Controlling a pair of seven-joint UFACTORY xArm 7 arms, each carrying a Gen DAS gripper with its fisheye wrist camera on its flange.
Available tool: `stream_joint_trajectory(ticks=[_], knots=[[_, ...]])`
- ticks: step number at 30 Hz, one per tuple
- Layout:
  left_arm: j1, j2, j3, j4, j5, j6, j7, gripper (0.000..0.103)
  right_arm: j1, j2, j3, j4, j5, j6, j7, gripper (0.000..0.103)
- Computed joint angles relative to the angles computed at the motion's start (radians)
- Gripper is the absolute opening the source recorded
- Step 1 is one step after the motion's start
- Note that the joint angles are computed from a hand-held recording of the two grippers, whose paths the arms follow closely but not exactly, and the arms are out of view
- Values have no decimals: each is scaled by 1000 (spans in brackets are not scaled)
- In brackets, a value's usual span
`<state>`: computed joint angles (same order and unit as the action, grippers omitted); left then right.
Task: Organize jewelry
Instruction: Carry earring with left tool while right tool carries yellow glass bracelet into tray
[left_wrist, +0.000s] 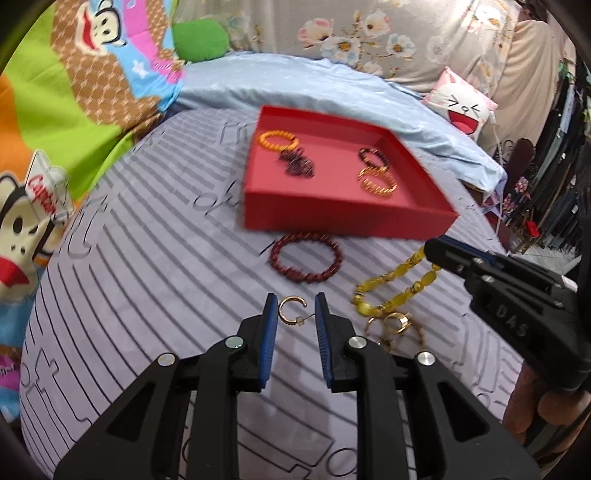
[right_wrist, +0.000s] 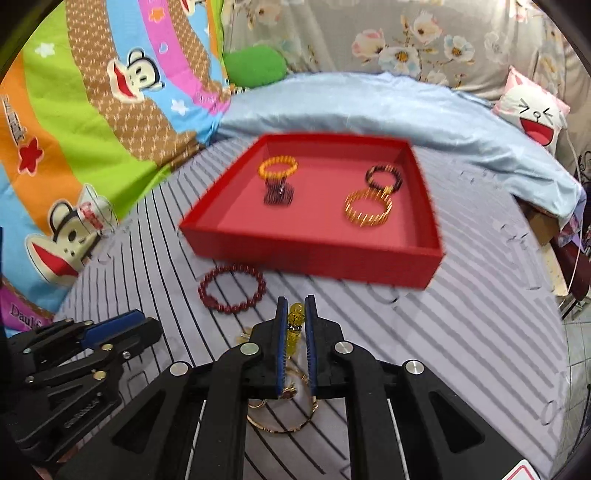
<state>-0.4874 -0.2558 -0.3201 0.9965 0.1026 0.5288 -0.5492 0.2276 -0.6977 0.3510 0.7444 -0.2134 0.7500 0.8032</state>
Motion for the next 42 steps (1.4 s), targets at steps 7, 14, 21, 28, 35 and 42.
stream_joint_trajectory(ticks=[7, 14, 21, 28, 35, 42], knots=[[-9, 103, 7, 172, 13, 17, 62, 20, -57, -22, -43, 63, -33, 0, -49, 9], [-28, 280, 23, 402, 146, 53, 25, 20, -125, 67, -51, 130, -57, -63, -73, 9], [-85, 446, 87, 587, 187, 87, 22, 20, -144, 192, -81, 175, -53, -151, -67, 9], [-120, 542, 131, 642, 164, 125, 35, 20, -124, 235, -133, 115, -20, -149, -76, 9], [-150, 511, 162, 578, 243, 89, -44, 49, -151, 170, -109, 55, -59, -140, -21, 30], [-146, 452, 148, 512, 299, 74, -107, 56, -135, 84, -91, 8, -52, -119, -1, 38]])
